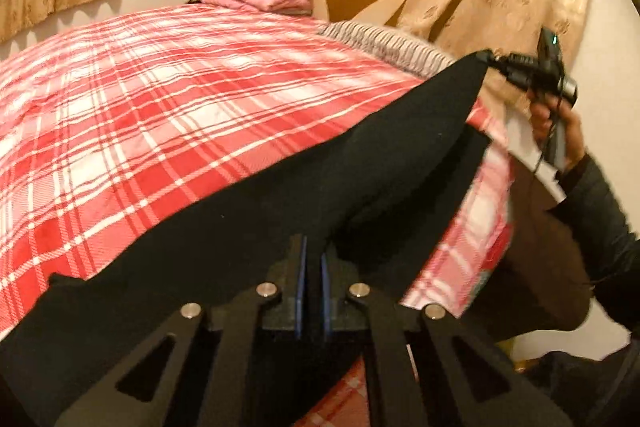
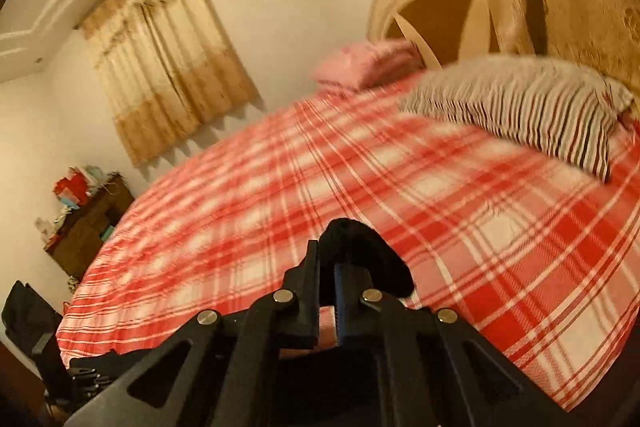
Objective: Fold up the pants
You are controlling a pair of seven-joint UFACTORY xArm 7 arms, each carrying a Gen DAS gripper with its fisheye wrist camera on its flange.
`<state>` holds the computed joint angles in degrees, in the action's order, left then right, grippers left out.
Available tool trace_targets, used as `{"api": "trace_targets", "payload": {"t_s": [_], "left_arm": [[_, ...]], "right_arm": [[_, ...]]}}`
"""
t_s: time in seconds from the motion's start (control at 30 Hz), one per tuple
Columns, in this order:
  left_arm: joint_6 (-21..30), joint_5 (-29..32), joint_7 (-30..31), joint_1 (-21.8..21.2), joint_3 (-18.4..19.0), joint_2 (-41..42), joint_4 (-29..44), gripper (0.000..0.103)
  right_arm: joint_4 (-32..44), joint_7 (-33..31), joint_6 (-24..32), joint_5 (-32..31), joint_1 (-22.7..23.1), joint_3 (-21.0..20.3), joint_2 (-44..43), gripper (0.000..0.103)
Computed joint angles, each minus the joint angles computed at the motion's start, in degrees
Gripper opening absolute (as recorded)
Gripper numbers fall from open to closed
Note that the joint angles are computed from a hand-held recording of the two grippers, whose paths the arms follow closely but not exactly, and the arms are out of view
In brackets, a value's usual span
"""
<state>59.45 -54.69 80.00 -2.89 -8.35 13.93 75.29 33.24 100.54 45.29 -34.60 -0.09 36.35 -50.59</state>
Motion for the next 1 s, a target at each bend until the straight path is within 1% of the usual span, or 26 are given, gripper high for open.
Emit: {"api": "trace_targets", "payload": {"t_s": [0.07, 0.13, 0.23, 0.27, 0.33, 0.37, 0.43, 0.47, 0.5, 0.53, 0.57, 0.6, 0.63, 0.73, 0.8, 0.83, 0.87, 0.9, 0.97, 1.0], "left_arm": [[1.6, 0.4, 0.8, 0.3, 0.0, 0.0, -0.5, 0.007], [1.6, 2.3, 2.3, -0.1, 0.1, -0.6, -2.8, 0.007], [0.7, 5.0, 3.7, -1.1, 0.1, -0.7, -5.7, 0.007], [0.2, 6.1, 3.7, -1.5, 0.1, -0.6, -6.4, 0.007], [-0.6, 6.8, 3.7, -1.8, 0.0, -0.4, -6.8, 0.007], [-1.0, 7.0, 3.7, -1.9, -0.1, -0.3, -6.8, 0.007], [-1.1, 6.9, 3.3, -2.0, -0.3, -0.1, -6.3, 0.007], [-1.7, 6.7, 3.0, -2.2, -0.4, 0.2, -6.1, 0.007], [-2.4, 6.3, 3.0, -2.3, -0.6, 0.0, -6.3, 0.007], [-3.3, 6.0, 2.9, -2.5, -0.7, 0.2, -6.3, 0.007], [-3.5, 6.0, 2.9, -2.5, -0.8, 0.2, -6.4, 0.007], [-3.8, 5.7, 3.2, -2.4, -0.9, 0.0, -6.8, 0.007], [-4.0, 5.4, 3.7, -2.3, -0.9, -0.1, -7.2, 0.007], [-4.0, 4.9, 4.3, -2.2, -0.8, -0.2, -7.5, 0.007], [-3.7, 4.8, 4.0, -2.1, -0.8, 0.1, -7.1, 0.007], [-3.7, 4.8, 3.9, -2.1, -0.8, 0.3, -7.0, 0.007], [-3.7, 4.7, 4.0, -2.0, -0.8, 0.3, -7.0, 0.007], [-3.9, 4.5, 4.1, -2.0, -0.9, 0.3, -7.0, 0.007], [-4.0, 4.3, 4.4, -1.9, -0.8, 0.2, -7.2, 0.007], [-3.9, 4.3, 4.5, -1.8, -0.8, 0.0, -7.4, 0.007]], "right_arm": [[-0.9, 0.5, 1.7, 1.0, 2.1, 1.0, -2.4, 0.005], [-2.6, 1.4, 4.3, 3.9, 5.0, 2.3, -3.6, 0.005], [-7.0, 4.7, 8.3, 10.1, 11.3, 3.4, -4.2, 0.005], [-8.9, 6.8, 9.6, 12.4, 13.8, 3.8, -4.7, 0.005], [-12.0, 10.9, 9.5, 14.4, 17.4, 3.8, -6.3, 0.005], [-13.6, 12.5, 8.5, 15.2, 19.2, 3.2, -7.1, 0.006], [-14.7, 13.5, 7.8, 15.1, 20.9, 2.0, -7.3, 0.006], [-14.3, 13.4, 9.0, 14.8, 21.1, 1.9, -6.9, 0.01], [-13.5, 13.3, 10.7, 14.5, 21.1, 2.0, -6.3, 0.018], [-12.7, 13.2, 12.7, 14.1, 21.0, 2.0, -6.0, 0.024], [-11.7, 13.6, 15.6, 13.8, 20.8, 2.4, -6.2, 0.036], [-11.5, 14.2, 17.4, 13.6, 20.9, 2.4, -6.9, 0.041], [-11.5, 15.0, 18.4, 13.1, 21.0, 2.1, -8.0, 0.041], [-13.9, 15.6, 18.8, 12.1, 22.5, -0.5, -13.4, 0.041], [-15.8, 12.4, 14.9, 10.5, 22.4, -4.8, -15.6, 0.041], [-16.8, 10.4, 11.8, 10.0, 21.9, -7.4, -16.1, 0.041], [-18.3, 8.1, 6.9, 9.9, 21.1, -10.8, -16.1, 0.041], [-19.2, 6.3, 4.0, 10.3, 20.4, -13.0, -15.8, 0.041], [-19.4, 2.6, -1.2, 11.3, 18.2, -16.5, -12.2, 0.041], [-20.0, 0.3, -5.7, 11.9, 17.7, -18.8, -10.0, 0.039]]}}
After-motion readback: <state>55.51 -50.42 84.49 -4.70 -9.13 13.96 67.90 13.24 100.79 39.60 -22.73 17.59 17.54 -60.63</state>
